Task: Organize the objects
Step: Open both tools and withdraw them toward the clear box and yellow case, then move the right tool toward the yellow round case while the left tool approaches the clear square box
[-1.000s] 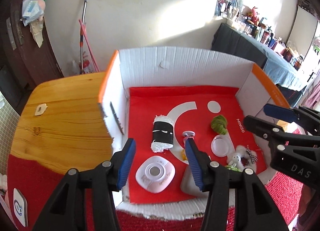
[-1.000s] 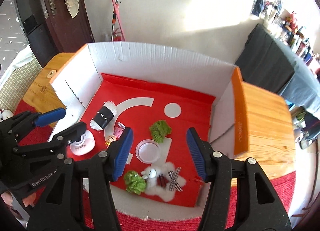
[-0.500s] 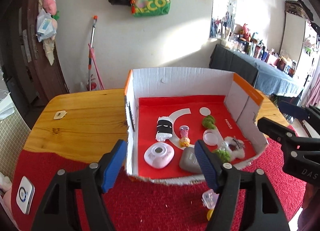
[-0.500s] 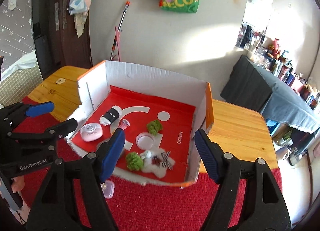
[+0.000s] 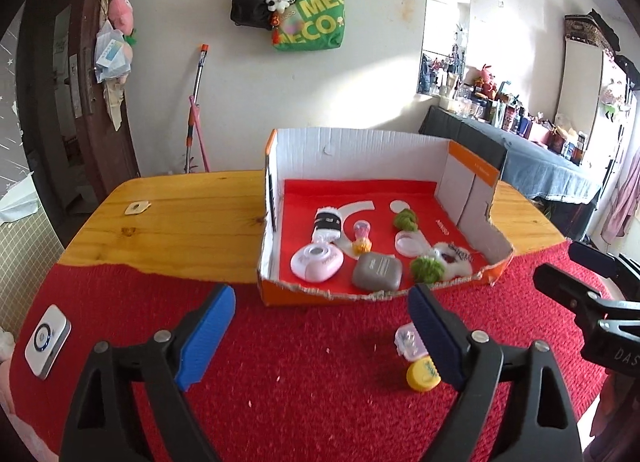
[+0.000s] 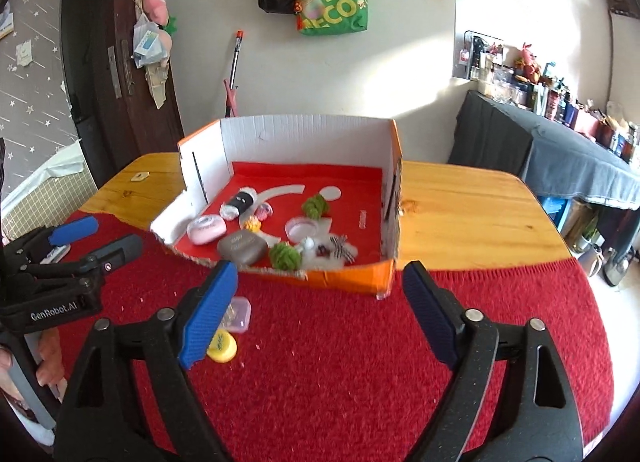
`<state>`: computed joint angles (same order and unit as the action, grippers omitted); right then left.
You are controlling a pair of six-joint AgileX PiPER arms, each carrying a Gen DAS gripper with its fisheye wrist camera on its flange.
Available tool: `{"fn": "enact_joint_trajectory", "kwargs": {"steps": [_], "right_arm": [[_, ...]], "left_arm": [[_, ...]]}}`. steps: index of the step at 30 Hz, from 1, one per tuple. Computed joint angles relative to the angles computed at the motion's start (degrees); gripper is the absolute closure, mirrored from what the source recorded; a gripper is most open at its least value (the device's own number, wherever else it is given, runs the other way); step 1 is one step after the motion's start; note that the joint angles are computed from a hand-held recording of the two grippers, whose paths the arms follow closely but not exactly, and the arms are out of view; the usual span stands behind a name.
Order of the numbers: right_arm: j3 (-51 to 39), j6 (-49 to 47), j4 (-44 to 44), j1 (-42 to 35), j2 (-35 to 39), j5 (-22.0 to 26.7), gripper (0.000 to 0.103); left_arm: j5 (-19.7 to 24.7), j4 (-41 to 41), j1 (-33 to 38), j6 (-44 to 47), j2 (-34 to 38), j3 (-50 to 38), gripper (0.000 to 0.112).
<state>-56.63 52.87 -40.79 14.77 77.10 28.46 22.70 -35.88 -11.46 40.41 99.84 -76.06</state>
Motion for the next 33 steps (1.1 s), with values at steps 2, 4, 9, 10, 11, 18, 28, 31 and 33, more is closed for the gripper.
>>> {"fn": "enact_joint_trajectory", "kwargs": {"steps": [2,4,9,10,11,18,28,31,33], "right_arm": [[1.72,3.19,-2.50,0.70,-0.32,-0.17,0.016],[3.55,5.20,-3.31,1.02,-0.55,-0.85,0.016],[6.95,8.40,-4.49,1.77,-0.05,-2.18,0.016],[7.48,7.93,-3.58,1.50,0.30,-2.96,0.016],[7.92,7.51,-2.62,1.23,0.79,-3.59,0.016],[9.58,6.62,0.07,1.26,3.88,-4.90,0.016],[9.07,3.26,3.70,0.97,4.51,-5.04,0.016],[8.28,0.86,6.06,0.98,5.19,-5.28,0.016],[7.50,-0.65,7.25,1.21,5.98,-5.22,0.016]], "left_arm": [[-0.64,-2.34,0.27,2.20,-0.63,1.97,0.021],[-0.85,-4.39,0.63,4.02,-1.04,3.72,0.020],[-2.60,-6.95,0.86,6.92,-1.14,7.52,0.017],[-2.92,-6.08,0.70,6.31,-0.88,8.02,0.017],[-2.84,-5.54,0.65,6.05,-0.38,8.34,0.017],[-0.49,-1.82,0.73,2.58,3.17,8.26,0.017],[1.60,1.44,0.89,-0.20,4.55,6.66,0.017],[2.01,2.08,1.14,-0.58,4.78,6.12,0.017],[2.10,2.65,1.32,-0.78,4.91,5.85,0.017]]}}
